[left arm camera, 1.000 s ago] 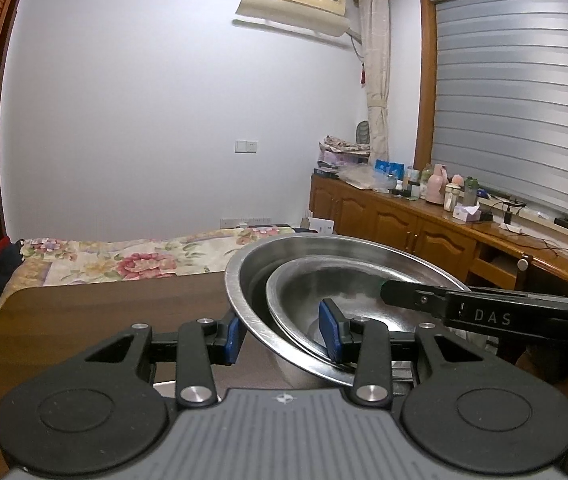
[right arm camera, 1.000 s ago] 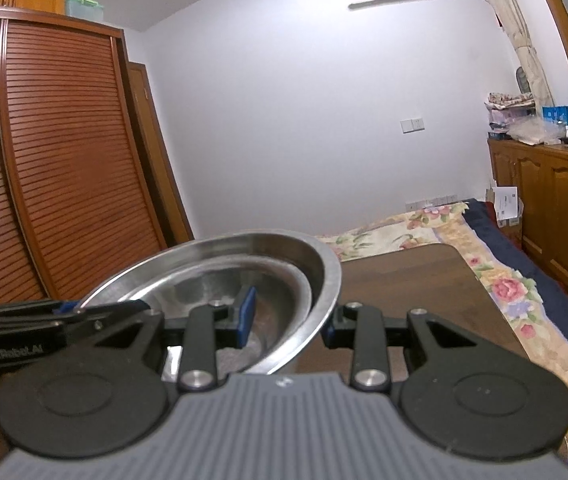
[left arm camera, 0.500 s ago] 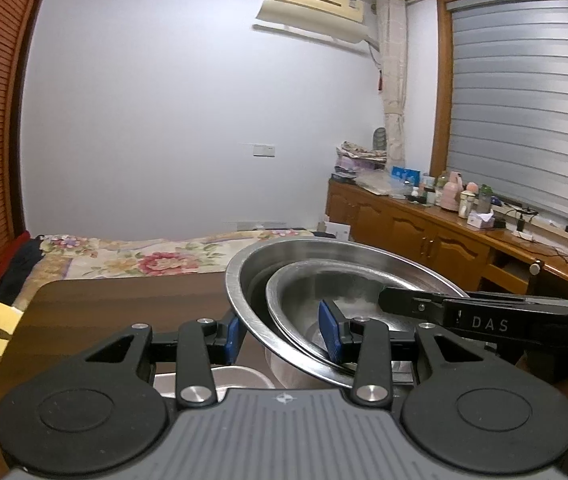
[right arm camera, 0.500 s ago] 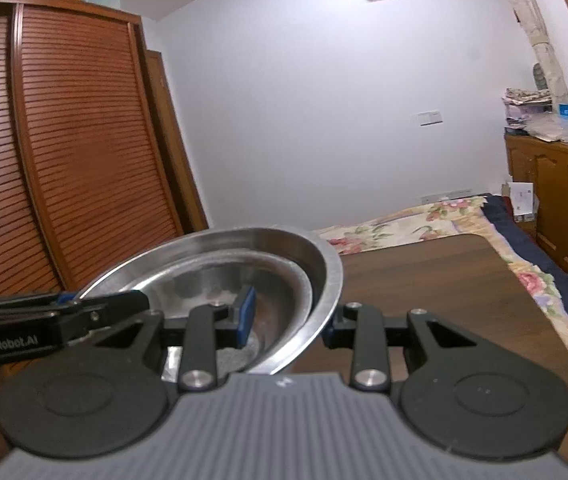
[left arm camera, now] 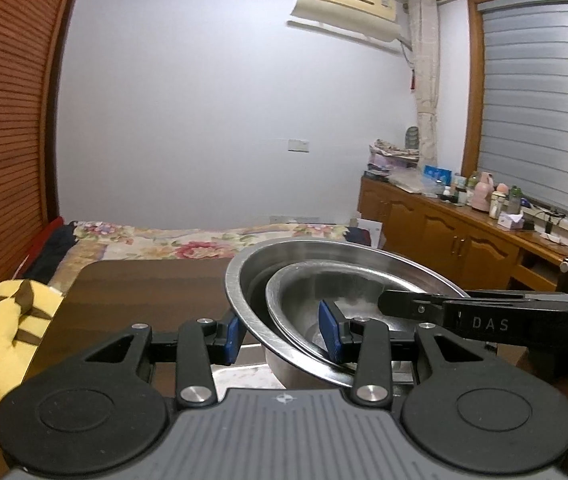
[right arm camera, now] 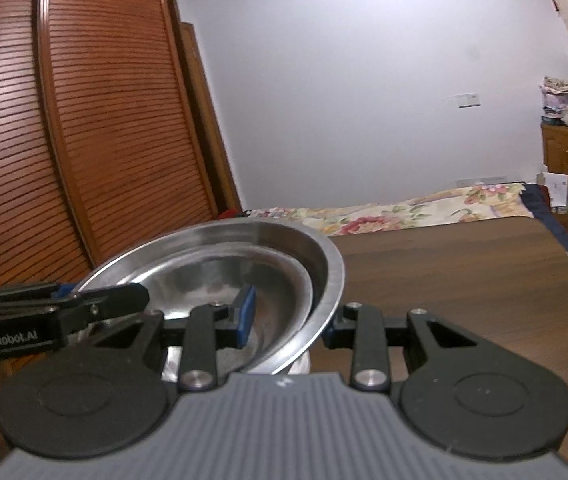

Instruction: Organize plates and bowls

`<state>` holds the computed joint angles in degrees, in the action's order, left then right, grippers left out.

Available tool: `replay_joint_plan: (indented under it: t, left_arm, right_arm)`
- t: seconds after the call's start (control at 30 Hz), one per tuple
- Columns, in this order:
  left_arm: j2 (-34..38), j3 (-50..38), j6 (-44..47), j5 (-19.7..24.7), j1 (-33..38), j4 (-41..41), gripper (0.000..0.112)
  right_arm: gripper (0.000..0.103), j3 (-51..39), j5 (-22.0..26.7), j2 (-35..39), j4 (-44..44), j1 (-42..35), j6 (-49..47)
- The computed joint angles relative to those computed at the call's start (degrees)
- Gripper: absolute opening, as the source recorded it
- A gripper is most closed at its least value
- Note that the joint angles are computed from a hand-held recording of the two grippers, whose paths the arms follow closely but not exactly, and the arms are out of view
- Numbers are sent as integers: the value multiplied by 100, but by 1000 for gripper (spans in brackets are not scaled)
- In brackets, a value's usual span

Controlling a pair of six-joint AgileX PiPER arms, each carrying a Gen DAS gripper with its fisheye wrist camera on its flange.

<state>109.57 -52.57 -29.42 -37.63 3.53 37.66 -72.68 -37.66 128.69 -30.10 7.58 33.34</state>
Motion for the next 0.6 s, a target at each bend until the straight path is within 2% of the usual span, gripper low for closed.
replay_joint_plan:
  t: [0.47, 0.6]
  left_arm:
    - [402, -120, -213, 3, 246, 203, 41]
    - [593, -309, -282, 160, 197, 239, 41]
  right_arm:
    - [35, -189, 255, 253, -57, 255, -4]
    - [35, -341, 440, 331, 115, 332, -181]
